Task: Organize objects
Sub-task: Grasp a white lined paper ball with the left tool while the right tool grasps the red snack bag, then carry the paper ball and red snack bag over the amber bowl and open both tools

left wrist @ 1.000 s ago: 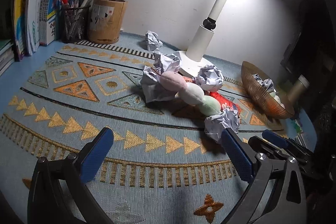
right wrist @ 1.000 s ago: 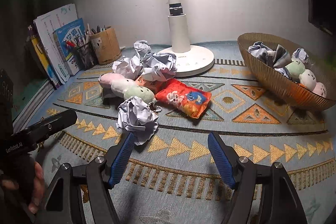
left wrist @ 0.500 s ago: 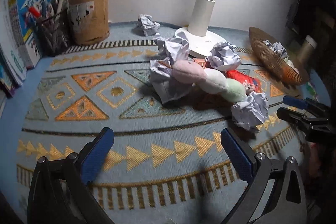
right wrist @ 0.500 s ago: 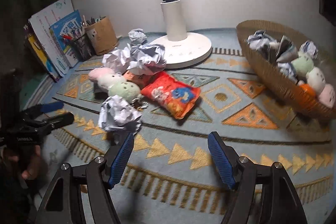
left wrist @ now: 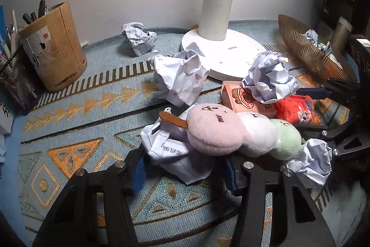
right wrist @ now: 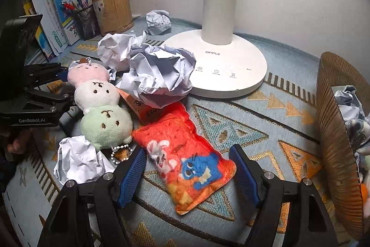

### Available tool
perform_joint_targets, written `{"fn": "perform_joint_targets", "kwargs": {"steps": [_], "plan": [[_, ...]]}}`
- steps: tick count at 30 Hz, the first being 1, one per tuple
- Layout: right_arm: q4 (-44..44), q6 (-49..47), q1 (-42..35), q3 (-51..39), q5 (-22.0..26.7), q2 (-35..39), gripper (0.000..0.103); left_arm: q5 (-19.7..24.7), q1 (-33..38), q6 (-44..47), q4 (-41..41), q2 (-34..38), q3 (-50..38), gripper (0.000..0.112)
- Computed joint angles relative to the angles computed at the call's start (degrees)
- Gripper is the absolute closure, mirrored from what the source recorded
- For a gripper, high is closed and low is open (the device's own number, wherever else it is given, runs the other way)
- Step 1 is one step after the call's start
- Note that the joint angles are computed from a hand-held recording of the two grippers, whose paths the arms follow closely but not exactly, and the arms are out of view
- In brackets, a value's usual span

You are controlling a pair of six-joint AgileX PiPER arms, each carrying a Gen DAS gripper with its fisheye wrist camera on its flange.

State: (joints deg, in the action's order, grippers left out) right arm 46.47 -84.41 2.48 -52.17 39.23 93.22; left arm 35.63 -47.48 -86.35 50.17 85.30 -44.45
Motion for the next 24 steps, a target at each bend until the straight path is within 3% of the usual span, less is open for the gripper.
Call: {"fn": "perform_joint_targets", "kwargs": {"steps": [1,3,4,5,9,12,14,16,19,20,22,24], "plan": [[-0.16,-0.18,0.17,0.15,0.48,-0.14,0.03,0.37,-0.29,-0.62,0.5,0.11,-0.12,0.063],[1.08,-0.8,0.25,1.8,-0.76,-1.53,0.045,1.71,-1.93,-3.37,1.44,-1.09,0.53,0.064],[1.76,-1.35,-0.18,2.62,-0.49,-2.32,0.059,2.28,-2.87,-5.2,1.13,-2.46,1.33,0.064],[2.16,-1.55,-0.97,3.43,0.06,-3.16,0.064,4.08,-4.5,-7.18,0.45,-4.08,2.16,0.064],[1.42,1.61,-7.27,5.78,5.95,-7.55,0.069,23.32,-14.41,-12.67,-7.18,-5.32,-0.04,0.064],[1.09,1.51,-15.63,9.81,8.47,-14.95,0.069,31.96,-20.66,-17.44,-12.05,-7.08,-0.06,0.064],[0.63,0.69,-23.73,10.66,15.03,-17.66,0.069,28.25,-22.59,-18.13,-14.22,-11.5,2.58,0.064],[-0.98,0.43,-29.46,11.59,20.06,-19.31,0.069,17.82,-22.03,-15.98,-15.8,-14.99,5.41,0.064],[-2.17,-2.62,-35.3,14.17,22.27,-22.09,0.068,1.62,-21.49,-8.13,-20.61,-15.39,7.38,0.063],[-2.28,-3.63,-36.18,15.22,21.95,-23.17,0.068,-1.13,-22.18,-5.42,-23.08,-14.11,6.77,0.063],[-2.96,-4.4,-37.76,15.98,21.82,-23.25,0.068,0.25,-26.04,-6.88,-22.04,-10.44,3.8,0.063],[-3.35,-4.56,-38.71,15.88,22.74,-22.19,0.068,6.95,-30.8,-12.31,-18.14,-8.35,0.68,0.063]]}}
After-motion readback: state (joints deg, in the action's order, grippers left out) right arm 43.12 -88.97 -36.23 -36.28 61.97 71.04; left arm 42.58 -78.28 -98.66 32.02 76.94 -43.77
